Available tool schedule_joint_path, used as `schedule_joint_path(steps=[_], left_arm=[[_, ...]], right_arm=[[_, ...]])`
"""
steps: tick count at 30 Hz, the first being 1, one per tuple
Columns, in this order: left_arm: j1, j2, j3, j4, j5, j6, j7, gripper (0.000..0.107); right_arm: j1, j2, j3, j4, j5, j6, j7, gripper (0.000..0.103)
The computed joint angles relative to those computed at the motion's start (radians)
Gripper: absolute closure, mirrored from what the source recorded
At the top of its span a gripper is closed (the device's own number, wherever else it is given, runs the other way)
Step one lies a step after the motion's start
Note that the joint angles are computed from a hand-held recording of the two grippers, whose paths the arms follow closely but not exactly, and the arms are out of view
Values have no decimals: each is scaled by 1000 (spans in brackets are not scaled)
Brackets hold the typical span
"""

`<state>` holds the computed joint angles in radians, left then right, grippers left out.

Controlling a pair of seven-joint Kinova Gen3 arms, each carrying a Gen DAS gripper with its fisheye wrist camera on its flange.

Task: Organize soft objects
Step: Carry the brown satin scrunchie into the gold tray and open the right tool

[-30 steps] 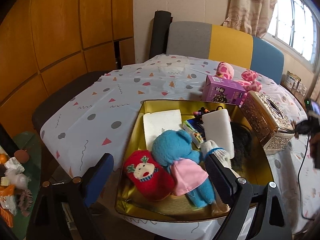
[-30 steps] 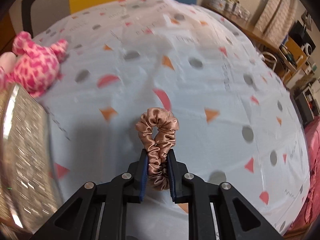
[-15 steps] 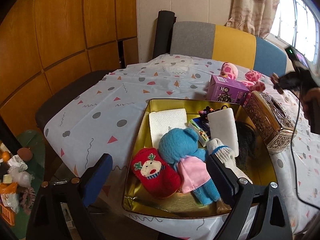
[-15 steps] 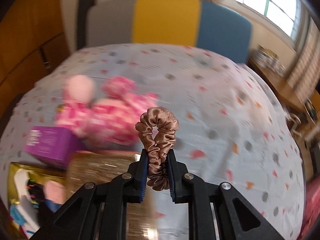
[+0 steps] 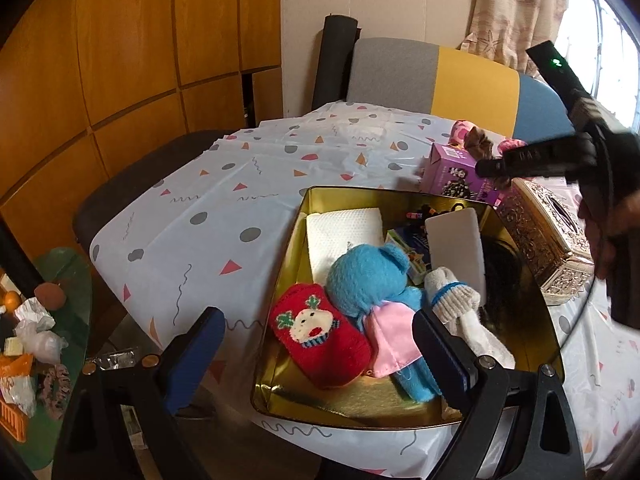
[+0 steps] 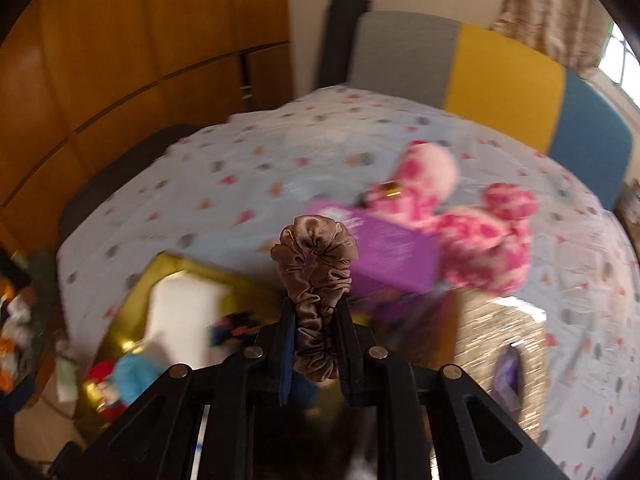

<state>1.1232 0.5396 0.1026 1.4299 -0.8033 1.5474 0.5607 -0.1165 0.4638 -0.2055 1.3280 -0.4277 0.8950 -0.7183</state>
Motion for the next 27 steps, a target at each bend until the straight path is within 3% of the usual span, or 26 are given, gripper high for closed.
schedule_joint_path(steps=[6,12,27], left_arm=[[2,-10,0,28,18,13,49,12],[-5,-17,11,48,27,20,80,12],[-2,21,4,-21,10,25,-4,12]], right_arm=[[48,-62,-43,143,-82,30,144,87],[93,-137,-14,284,-163,61,288,87],[157,-184,77,425,-214,86,429,87]])
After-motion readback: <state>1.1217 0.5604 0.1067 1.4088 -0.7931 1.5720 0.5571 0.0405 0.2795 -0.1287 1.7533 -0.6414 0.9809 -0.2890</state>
